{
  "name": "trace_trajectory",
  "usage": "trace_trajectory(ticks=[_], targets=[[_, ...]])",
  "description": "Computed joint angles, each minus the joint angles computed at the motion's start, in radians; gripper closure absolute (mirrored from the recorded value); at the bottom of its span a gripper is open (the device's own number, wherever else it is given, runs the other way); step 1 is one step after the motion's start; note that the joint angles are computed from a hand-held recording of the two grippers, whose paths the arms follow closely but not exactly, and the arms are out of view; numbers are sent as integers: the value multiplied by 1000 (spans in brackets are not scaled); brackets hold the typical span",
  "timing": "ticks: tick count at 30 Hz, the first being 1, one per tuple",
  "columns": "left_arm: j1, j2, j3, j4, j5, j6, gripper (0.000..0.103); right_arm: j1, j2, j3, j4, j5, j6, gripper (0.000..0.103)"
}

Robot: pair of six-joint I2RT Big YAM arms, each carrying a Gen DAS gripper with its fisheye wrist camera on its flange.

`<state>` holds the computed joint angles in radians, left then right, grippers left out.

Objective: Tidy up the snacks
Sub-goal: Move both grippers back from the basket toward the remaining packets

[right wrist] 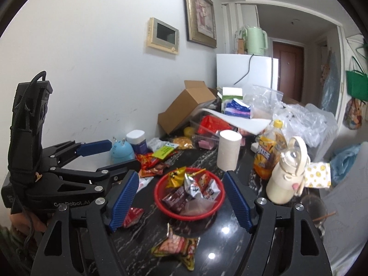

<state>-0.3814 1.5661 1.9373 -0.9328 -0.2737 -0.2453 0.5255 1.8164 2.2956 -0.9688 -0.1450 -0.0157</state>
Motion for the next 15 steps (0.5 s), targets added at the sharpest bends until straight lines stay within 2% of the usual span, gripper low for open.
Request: trace_trajectory(ticks=[7, 15], targets=[[-14, -60, -126, 31, 26, -35, 23, 9, -87, -184, 53, -5, 29, 27], [-8, -126, -284, 123, 74, -95, 23, 17, -119, -306, 73, -21, 53, 27]])
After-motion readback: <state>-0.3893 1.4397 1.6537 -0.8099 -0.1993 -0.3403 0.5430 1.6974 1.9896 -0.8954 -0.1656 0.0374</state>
